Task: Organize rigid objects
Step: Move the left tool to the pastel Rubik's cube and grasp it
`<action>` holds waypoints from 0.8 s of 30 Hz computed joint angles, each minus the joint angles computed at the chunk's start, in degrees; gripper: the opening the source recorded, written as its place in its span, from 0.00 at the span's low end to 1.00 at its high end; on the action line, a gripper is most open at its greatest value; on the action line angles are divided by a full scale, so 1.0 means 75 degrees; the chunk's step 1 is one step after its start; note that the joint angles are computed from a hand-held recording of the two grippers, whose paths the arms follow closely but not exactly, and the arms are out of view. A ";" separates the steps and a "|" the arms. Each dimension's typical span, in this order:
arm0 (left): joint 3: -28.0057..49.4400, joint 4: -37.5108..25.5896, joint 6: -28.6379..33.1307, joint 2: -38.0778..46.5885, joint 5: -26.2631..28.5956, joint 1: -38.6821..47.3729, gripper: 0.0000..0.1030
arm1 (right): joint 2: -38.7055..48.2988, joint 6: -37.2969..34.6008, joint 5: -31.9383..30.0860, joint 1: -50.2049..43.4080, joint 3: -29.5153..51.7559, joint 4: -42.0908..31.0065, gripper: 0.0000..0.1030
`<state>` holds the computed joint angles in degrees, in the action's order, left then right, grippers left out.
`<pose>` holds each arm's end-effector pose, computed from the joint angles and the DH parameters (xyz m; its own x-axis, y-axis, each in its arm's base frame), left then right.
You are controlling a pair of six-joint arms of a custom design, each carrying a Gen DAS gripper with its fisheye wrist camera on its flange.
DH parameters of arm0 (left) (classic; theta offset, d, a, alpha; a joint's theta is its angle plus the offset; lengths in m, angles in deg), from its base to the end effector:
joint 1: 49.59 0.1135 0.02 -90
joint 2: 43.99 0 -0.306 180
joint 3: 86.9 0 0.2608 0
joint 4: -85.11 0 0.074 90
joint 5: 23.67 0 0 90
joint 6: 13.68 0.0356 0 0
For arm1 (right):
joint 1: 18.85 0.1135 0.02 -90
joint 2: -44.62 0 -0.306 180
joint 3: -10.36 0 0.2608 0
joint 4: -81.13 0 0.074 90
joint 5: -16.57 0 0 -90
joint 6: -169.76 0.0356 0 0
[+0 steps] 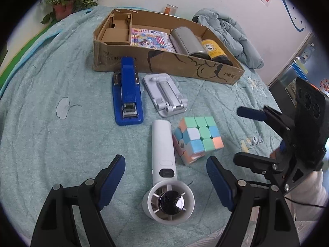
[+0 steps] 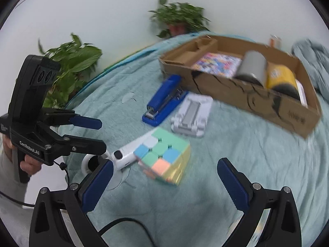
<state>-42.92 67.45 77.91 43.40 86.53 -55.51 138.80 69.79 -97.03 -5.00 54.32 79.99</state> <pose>0.2449 -0.0378 0.1460 -0.8629 0.1157 -0.4919 0.2870 0.9134 -0.2887 0.2643 0.0798 0.1350 -0.6669 -0.3278 -0.6691 -0.5864 0.7850 0.1999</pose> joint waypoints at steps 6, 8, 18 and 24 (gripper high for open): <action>0.0237 0.0113 -0.0311 0.0347 0.0187 0.0058 0.79 | 0.1233 -0.2544 -0.0888 0.0099 0.1585 -0.1439 0.97; 0.0351 0.0028 -0.0350 0.0482 0.0244 0.0049 0.79 | 0.1746 -0.3039 -0.0968 0.0207 0.2104 -0.1933 0.83; 0.1279 -0.0465 -0.0469 0.1047 0.0565 -0.0390 0.79 | 0.1744 -0.2745 -0.0791 -0.0206 0.1558 -0.1296 0.55; 0.2620 -0.1163 -0.0471 0.2090 0.1349 -0.1125 0.78 | -0.0032 -0.0563 0.1343 -0.0137 -0.0456 -0.0002 0.53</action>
